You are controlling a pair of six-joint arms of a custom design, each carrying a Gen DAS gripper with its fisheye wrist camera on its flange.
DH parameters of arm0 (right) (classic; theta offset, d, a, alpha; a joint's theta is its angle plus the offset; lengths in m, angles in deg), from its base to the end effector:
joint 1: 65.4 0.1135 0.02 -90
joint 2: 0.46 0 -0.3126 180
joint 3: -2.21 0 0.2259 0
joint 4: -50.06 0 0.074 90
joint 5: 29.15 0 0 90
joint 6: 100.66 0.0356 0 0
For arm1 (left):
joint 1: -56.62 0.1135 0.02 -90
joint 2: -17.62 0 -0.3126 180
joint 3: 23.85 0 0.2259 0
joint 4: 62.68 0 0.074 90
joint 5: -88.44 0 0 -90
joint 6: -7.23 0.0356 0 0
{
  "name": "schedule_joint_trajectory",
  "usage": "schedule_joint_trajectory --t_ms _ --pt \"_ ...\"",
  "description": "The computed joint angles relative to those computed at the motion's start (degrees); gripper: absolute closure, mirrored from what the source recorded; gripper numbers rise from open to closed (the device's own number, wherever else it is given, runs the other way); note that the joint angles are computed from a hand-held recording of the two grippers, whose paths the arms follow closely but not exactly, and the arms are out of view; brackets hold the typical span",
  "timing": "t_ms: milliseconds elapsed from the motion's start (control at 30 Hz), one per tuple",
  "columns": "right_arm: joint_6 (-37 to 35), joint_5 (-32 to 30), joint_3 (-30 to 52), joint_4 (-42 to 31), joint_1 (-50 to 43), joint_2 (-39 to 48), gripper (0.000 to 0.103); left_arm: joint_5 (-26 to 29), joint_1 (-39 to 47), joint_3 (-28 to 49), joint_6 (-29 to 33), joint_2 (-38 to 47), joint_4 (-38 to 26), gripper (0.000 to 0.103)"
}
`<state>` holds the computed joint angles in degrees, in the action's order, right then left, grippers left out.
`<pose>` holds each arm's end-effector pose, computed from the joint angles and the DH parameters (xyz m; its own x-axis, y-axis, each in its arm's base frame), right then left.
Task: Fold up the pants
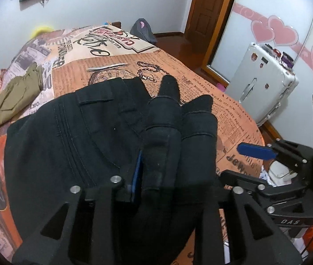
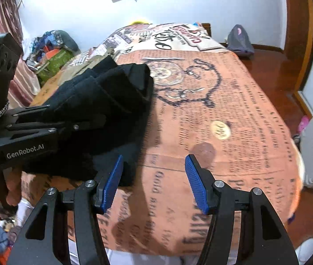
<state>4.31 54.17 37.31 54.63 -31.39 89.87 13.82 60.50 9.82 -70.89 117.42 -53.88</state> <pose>0.1800 0.1265 0.1560 -0.7786 -0.2159 -0.5892 -0.4301 0.8673 0.2507 0.2232 0.0057 0.1238 -0.8059 0.1443 -0.5742 0.2488 0.9626 -0.1074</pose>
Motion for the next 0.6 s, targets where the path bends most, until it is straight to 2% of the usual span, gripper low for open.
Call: schedule_joint_trajectory --t_ms 167,233,300,367,467,600 --pt "0.23 0.33 -1.27 -1.43 0.19 -1.84 0.047 -3.58 -2.33 -0.76 -1.25 -1.82 -0.68 0.065" --pt "0.53 0.81 -1.65 -1.71 0.77 -2.52 0.047 -2.06 -2.00 -0.52 -1.23 -3.27 -2.75 0.049" --pt "0.70 1.17 -1.85 -2.33 1.08 -3.45 0.047 0.60 -1.25 -0.69 -1.44 -5.40 -4.48 0.016" --pt "0.92 1.56 -2.19 -2.56 1.42 -4.34 0.047 0.83 -1.17 -2.24 -2.27 -8.80 -3.75 0.013" --pt "1.12 1.90 -2.26 -2.77 1.72 -4.86 0.047 1.21 0.11 -1.92 -1.83 -13.48 -7.25 0.013" --pt "1.51 2.01 -1.85 -3.36 2.70 -5.42 0.047 5.48 8.34 -0.55 0.62 -19.52 -12.94 0.013"
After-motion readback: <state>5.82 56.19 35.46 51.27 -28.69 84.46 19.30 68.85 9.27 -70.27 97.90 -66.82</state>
